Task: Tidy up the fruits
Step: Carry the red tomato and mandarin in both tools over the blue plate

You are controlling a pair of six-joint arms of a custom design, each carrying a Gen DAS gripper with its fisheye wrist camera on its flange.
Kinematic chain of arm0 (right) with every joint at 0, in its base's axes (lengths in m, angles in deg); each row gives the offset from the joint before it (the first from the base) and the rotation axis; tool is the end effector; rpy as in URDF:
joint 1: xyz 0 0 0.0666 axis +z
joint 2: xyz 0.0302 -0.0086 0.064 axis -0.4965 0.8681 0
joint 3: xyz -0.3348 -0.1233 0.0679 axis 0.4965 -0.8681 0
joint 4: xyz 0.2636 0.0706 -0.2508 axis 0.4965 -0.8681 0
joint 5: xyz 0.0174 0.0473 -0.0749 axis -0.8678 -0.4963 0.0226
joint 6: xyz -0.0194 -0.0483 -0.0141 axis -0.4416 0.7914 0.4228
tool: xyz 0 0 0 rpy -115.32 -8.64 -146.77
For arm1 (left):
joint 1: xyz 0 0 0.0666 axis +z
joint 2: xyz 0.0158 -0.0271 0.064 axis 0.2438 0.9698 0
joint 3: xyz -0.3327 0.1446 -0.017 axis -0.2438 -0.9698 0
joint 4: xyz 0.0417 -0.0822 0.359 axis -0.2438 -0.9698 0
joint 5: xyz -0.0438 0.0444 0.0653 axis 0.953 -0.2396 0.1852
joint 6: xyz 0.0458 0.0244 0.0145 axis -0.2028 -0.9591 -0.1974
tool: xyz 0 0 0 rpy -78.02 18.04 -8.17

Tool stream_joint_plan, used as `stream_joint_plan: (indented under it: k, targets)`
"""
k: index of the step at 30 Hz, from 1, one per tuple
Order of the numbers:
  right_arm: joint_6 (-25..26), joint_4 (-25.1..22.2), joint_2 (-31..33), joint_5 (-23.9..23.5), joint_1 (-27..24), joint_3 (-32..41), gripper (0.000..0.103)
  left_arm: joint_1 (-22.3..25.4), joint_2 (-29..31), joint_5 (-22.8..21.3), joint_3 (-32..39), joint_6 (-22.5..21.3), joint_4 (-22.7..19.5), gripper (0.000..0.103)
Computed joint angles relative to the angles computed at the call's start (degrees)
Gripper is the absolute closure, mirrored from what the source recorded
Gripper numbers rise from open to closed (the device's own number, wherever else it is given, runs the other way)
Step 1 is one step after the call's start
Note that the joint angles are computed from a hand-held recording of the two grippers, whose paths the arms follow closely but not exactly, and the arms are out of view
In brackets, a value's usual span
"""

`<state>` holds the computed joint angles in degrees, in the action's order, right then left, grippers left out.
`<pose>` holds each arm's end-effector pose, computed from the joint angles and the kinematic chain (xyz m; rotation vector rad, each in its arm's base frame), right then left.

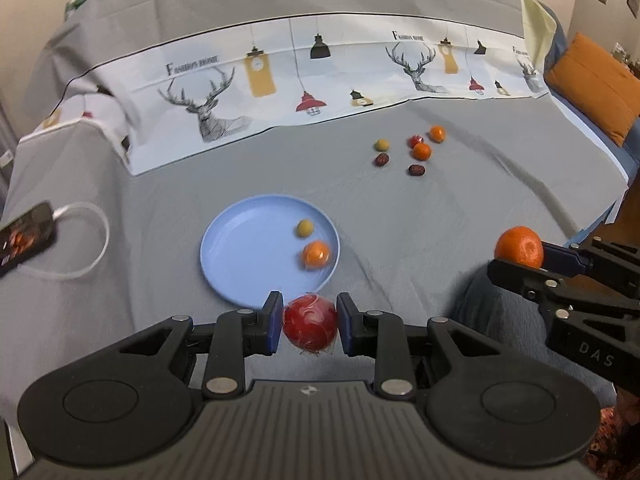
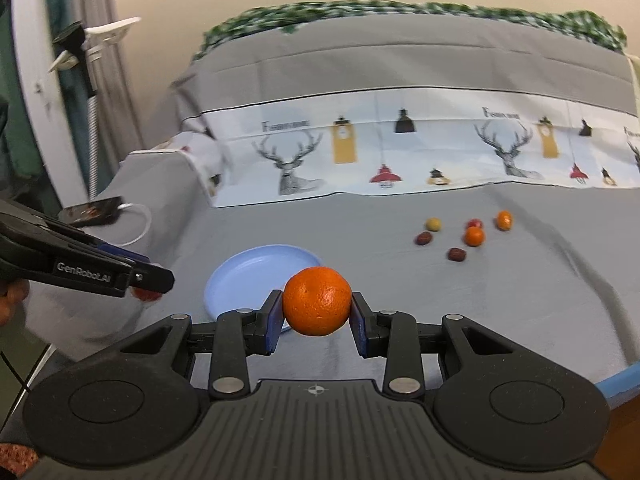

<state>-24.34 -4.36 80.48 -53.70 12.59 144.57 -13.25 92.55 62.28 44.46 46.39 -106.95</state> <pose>0.3481 0.3073 0.5594 -0.3673 2.1039 0.3999 0.3519 -0.1715 0.5957 0.1089 2.4643 0.0239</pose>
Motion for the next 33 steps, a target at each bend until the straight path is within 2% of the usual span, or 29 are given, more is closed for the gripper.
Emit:
stream_joint_plan:
  k: [10,26,33]
  targets:
    - [4.2,0.4,-0.8,2.0,4.0,0.1,0.067,-2.0,-5.8,-2.9,-4.6,4.5,0.3,0.071]
    - [4.7,-0.9,-0.1,3.3,5.1,1.0,0.067,-1.9,-7.4,-3.2,-5.1,6.5,0.3,0.071]
    - [3.8,-2.4,1.1,2.3,4.7,2.3,0.067,-0.4,-7.0,-3.1,-5.2,7.9,-1.4,0.071]
